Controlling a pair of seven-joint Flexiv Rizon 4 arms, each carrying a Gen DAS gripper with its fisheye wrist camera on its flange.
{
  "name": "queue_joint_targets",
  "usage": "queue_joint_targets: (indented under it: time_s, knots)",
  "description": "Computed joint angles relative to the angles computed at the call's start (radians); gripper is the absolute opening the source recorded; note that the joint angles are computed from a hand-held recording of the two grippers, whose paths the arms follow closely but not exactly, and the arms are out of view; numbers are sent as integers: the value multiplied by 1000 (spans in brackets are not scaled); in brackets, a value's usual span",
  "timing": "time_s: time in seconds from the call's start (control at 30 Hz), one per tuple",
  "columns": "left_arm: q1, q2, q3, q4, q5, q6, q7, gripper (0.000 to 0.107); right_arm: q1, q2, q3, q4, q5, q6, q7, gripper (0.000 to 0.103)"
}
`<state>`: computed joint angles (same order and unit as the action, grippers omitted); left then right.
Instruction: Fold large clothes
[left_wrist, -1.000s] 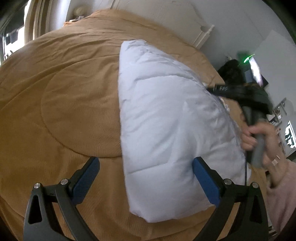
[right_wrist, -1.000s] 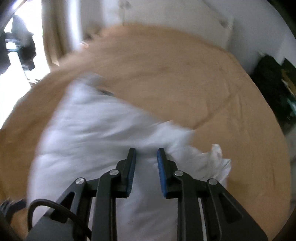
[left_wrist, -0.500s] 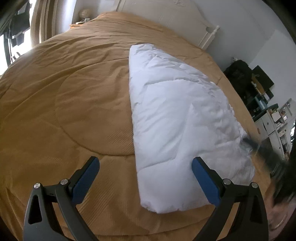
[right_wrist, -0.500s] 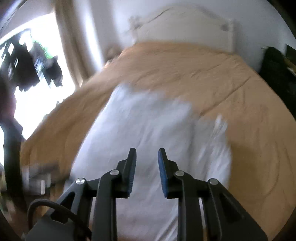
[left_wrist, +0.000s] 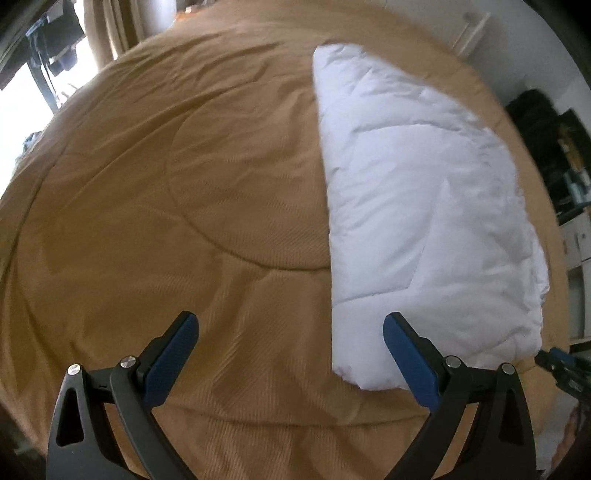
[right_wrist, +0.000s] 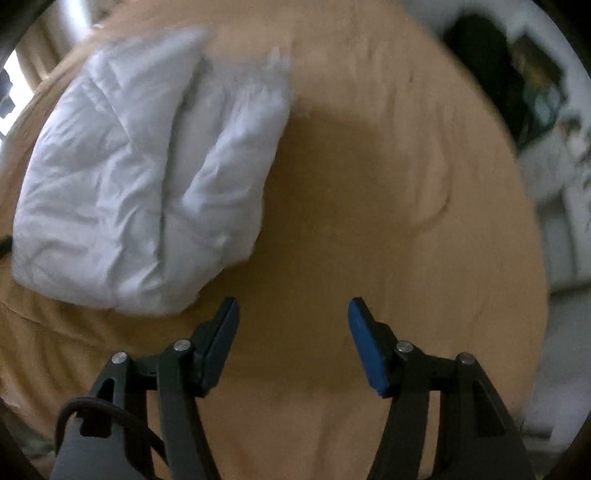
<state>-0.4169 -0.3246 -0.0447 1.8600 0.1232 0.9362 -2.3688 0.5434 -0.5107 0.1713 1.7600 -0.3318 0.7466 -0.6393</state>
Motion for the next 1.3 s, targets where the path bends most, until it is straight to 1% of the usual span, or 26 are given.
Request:
queue_joint_targets:
  time_s: [0.03, 0.07, 0.13, 0.17, 0.2, 0.27, 0.33, 0.37, 0.4, 0.47, 0.53, 0.6, 0.63, 0.67, 0.77, 0.83, 0.87, 0.9, 0.93, 0.97, 1.0, 1.07, 1.1, 1.17, 1.23, 1.3]
  knots:
    - [13, 5, -14, -15, -35, -39, 30, 100, -34, -11, 42, -45, 87, -4, -47, 62]
    - [16, 16, -18, -35, -49, -85, 41, 100, -42, -16, 57, -81, 127, -22, -64, 62]
    - [12, 52, -18, -68, -52, -165, 33, 100, -8, -18, 36, -143, 104, -100, -51, 64]
    - [9, 76, -19, -76, -44, -183, 26, 100, 13, -15, 26, -168, 81, -135, -44, 69]
    - [0, 108, -18, -98, -18, -225, 9, 100, 30, -8, 21, -191, 61, -158, -44, 72]
    - [-16, 150, -28, -148, 41, -315, -37, 100, 61, 26, 19, -207, 30, -176, -25, 80]
    - [-28, 186, -46, -194, 96, -397, -64, 101, 59, 67, 45, -213, 60, -167, -35, 82]
    - [-32, 200, -57, -214, 116, -438, -72, 101, 67, 75, 45, -223, 80, -162, -43, 82]
    - [-36, 209, -70, -238, 129, -478, -78, 101, 71, 106, 62, -202, 82, -157, -29, 82]
    - [-44, 236, -90, -258, 139, -522, -89, 101, 97, 148, 66, -184, 48, -183, -21, 83]
    - [-58, 250, -116, -303, 179, -594, -107, 101, 137, 197, 64, -144, -21, -226, 41, 83]
    - [-82, 255, -144, -352, 245, -682, -126, 101, 151, 231, 73, -108, -60, -232, 76, 83]
    - [-92, 253, -155, -372, 266, -710, -132, 101, 155, 246, 78, -91, -77, -236, 88, 83]
    - [-104, 259, -162, -378, 275, -720, -142, 101, 161, 261, 79, -71, -102, -244, 120, 83]
    - [-118, 293, -169, -348, 253, -679, -189, 101, 165, 297, 86, -20, -178, -260, 169, 83]
    - [-132, 294, -192, -372, 314, -725, -239, 101, 155, 319, 93, 15, -199, -241, 196, 83]
    - [-143, 291, -205, -388, 353, -762, -267, 101, 143, 329, 97, 39, -194, -212, 200, 83]
    - [-151, 288, -211, -395, 378, -781, -291, 101, 140, 336, 103, 46, -188, -217, 200, 83]
    - [-160, 290, -214, -391, 407, -780, -320, 102, 142, 334, 105, 48, -198, -250, 203, 83]
    - [-165, 295, -213, -376, 417, -762, -339, 102, 145, 331, 106, 46, -205, -277, 206, 83]
    - [-165, 304, -208, -354, 414, -722, -345, 102, 141, 332, 109, 49, -195, -278, 207, 83]
    - [-163, 319, -204, -322, 409, -664, -353, 102, 118, 349, 115, 75, -146, -211, 217, 83]
    - [-162, 325, -207, -314, 421, -655, -366, 102, 113, 358, 116, 89, -144, -187, 236, 83]
    - [-161, 327, -217, -309, 442, -649, -384, 102, 118, 358, 116, 93, -169, -194, 268, 83]
    - [-156, 326, -213, -291, 415, -626, -376, 102, 119, 355, 120, 95, -182, -179, 266, 83]
    - [-145, 332, -199, -248, 348, -555, -360, 102, 123, 342, 124, 83, -171, -175, 238, 83]
